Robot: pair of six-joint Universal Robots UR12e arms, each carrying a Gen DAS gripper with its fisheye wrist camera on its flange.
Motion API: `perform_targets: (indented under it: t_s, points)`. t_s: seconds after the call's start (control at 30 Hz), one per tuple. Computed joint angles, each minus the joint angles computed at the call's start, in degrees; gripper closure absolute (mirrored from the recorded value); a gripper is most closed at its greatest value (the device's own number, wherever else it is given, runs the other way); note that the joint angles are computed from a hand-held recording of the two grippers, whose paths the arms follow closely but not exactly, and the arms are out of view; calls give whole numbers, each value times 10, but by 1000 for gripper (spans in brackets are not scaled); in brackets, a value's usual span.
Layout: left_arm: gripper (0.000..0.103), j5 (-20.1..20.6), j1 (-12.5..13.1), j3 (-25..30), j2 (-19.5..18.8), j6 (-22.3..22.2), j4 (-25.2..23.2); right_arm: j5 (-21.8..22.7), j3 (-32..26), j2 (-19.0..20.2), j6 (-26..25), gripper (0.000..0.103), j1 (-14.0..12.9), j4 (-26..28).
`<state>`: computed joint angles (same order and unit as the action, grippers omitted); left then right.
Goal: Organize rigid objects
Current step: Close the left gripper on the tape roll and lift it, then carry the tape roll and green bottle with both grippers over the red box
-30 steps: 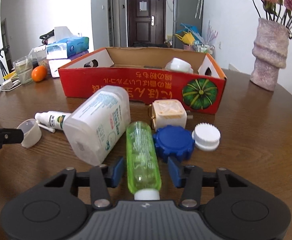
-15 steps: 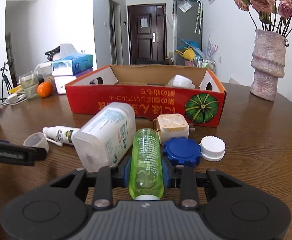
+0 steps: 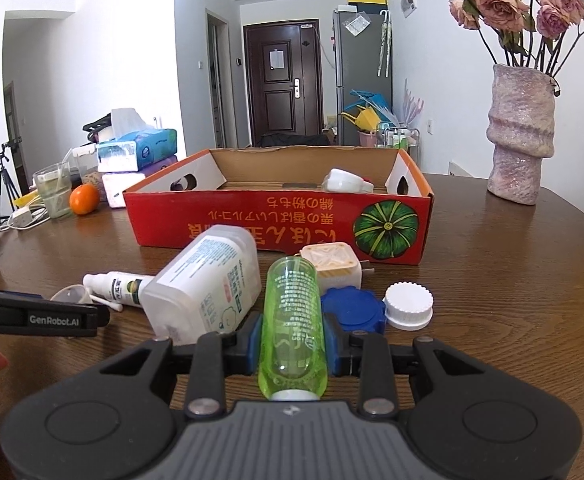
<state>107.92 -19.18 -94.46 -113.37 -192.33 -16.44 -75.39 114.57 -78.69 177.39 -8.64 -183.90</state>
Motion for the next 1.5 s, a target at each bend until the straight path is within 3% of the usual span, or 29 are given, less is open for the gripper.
perform_targets:
  t_s: [0.17, 0.77, 1.5]
  points:
    - [59, -23, 2, -9, 4, 16, 21, 2, 1, -1, 4, 73, -2, -4]
    - [59, -31, -2, -24, 12, 30, 65, 16, 8, -7, 10, 73, -7, -31]
    - [59, -42, -29, -30, 24, 12, 131, 37, 19, -22, 37, 73, -14, -70]
